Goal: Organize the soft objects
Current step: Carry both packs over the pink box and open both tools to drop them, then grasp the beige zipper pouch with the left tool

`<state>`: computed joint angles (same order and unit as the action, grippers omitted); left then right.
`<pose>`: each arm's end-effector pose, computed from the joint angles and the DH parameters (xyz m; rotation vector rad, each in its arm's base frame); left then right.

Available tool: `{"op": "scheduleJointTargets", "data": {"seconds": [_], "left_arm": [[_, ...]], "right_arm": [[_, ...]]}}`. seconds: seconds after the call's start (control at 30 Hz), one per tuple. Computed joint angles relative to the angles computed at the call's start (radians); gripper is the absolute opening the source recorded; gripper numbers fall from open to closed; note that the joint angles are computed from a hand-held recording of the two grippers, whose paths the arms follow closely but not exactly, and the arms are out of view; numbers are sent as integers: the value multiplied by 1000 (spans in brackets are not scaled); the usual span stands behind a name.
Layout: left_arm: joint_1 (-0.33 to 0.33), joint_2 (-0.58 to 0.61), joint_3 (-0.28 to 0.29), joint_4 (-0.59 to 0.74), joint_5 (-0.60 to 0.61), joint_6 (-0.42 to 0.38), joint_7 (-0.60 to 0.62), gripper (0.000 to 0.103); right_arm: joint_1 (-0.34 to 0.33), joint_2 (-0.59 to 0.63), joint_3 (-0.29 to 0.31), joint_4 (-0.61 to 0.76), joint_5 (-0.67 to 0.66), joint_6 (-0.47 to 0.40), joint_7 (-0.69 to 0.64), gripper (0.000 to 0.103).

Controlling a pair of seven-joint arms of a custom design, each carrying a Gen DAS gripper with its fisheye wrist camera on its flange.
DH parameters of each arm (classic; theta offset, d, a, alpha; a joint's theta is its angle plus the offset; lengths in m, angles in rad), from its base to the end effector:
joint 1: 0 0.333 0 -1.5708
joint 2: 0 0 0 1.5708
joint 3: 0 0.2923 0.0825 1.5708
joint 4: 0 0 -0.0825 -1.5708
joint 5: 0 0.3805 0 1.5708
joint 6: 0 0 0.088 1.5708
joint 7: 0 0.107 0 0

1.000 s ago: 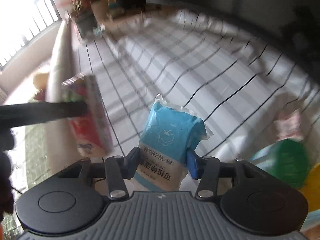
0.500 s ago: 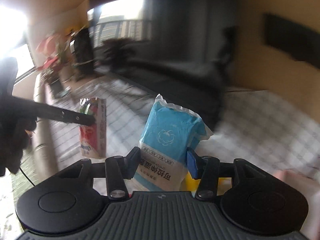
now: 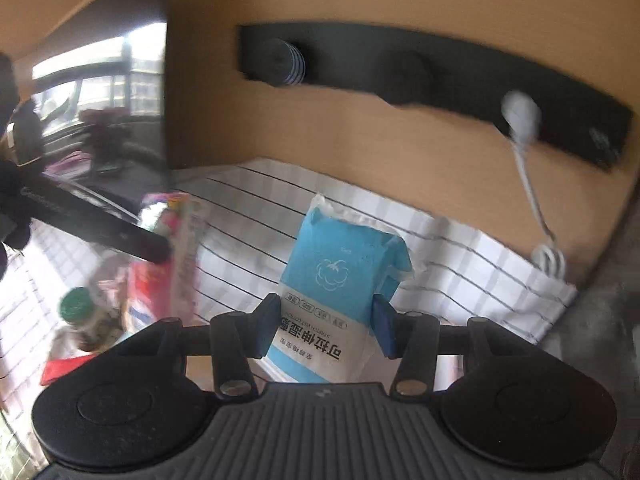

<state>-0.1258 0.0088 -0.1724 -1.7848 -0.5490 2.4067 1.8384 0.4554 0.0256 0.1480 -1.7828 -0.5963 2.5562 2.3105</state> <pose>0.5804 -0.1815 0.5851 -1.7287 2.2701 -1.1438 0.5031 0.3552 0.5929 -1.8705 1.4731 -0.7281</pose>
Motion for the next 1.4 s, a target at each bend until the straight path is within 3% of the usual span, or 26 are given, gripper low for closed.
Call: {"op": "scheduleJointTargets", "data": {"seconds": [0.07, 0.13, 0.2, 0.27, 0.37, 0.43, 0.5, 0.6, 0.73, 0.8, 1.0, 1.17, 1.4], "left_arm": [[-21, 104, -22, 101, -10, -26, -38, 42], [-28, 220, -45, 203, -55, -52, -59, 43], [-39, 316, -60, 275, -46, -81, -108, 44], [-69, 392, -52, 334, 51, -123, -173, 44], [-104, 426, -43, 326, 170, -102, -217, 44], [-89, 404, -62, 272, 156, -60, -187, 44], [-67, 347, -83, 194, 112, -6, -137, 44], [-31, 190, -105, 2, -7, 143, 8, 44], [-27, -32, -66, -248, -136, 297, 122, 44], [-28, -118, -29, -346, -157, 323, 125, 44], [42, -399, 70, -652, -76, 367, -18, 44], [141, -602, 135, -852, 16, 339, -116, 44], [131, -712, 265, -996, -55, 255, -58, 44]], "right_arm": [[-16, -14, -16, -64, -53, 67, 60, 52], [-24, -26, -18, -113, -131, 75, 147, 79], [-39, -67, -20, -204, -173, 115, 213, 81], [-48, -105, -15, -281, -125, 121, 195, 81], [-63, -160, -8, -375, -76, 116, 167, 81], [-77, -196, -1, -427, -58, 121, 176, 81], [-89, -220, 4, -461, -36, 139, 184, 81], [-102, -235, 16, -477, -19, 162, 201, 81], [-93, -224, 26, -476, 33, 198, 190, 82], [-84, -206, 37, -460, 43, 206, 188, 82], [-33, -135, 60, -392, 59, 223, 151, 84], [44, 11, 73, -249, 135, 217, 40, 85], [156, 223, 104, -12, 267, 122, -174, 85]]}}
